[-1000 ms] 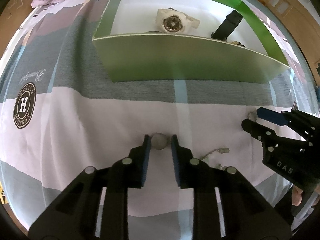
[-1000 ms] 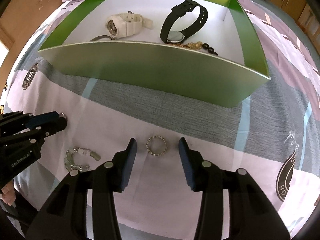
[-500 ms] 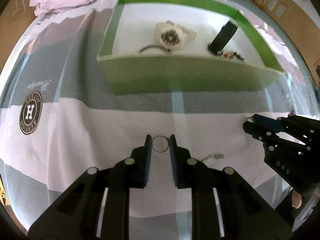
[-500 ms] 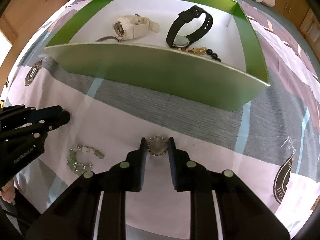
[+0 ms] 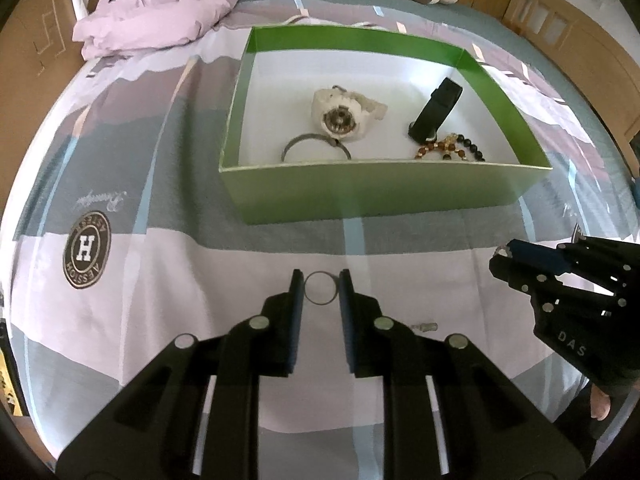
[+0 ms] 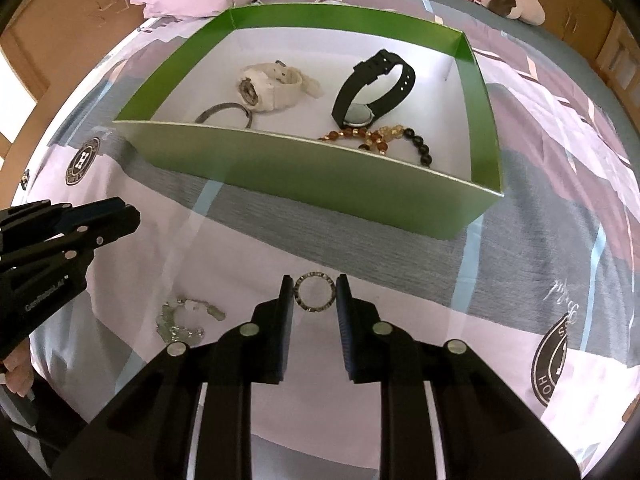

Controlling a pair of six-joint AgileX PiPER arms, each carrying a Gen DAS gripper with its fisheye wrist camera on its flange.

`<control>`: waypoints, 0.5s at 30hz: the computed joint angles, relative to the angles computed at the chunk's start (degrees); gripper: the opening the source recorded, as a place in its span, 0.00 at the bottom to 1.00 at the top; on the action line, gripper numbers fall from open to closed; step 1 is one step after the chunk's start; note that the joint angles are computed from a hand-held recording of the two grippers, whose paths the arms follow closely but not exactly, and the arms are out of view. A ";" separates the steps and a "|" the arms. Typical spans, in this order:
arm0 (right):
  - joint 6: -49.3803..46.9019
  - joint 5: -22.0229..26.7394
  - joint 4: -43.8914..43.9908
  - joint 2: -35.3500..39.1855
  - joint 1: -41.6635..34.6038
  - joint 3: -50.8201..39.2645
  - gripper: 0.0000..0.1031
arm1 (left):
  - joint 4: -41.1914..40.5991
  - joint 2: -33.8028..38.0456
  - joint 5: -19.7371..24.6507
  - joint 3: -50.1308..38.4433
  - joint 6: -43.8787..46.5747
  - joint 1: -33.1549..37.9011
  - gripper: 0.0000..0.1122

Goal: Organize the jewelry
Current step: 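Lift both rings and carry them over the green box with both tools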

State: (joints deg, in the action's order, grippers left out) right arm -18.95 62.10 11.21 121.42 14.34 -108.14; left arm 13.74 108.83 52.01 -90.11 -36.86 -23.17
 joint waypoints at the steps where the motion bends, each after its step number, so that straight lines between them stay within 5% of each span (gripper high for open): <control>1: 0.04 0.01 0.12 -0.15 0.00 -0.05 0.21 | 0.40 -0.36 -0.09 0.23 -0.18 -0.07 0.15; 15: -4.93 -4.56 5.95 -6.46 -2.13 3.92 0.21 | 8.55 -3.47 -0.71 0.27 -4.87 -3.51 0.15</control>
State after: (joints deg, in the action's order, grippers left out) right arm -23.89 57.54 17.17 114.96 12.21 -104.22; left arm 22.29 105.36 51.29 -89.83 -41.73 -26.68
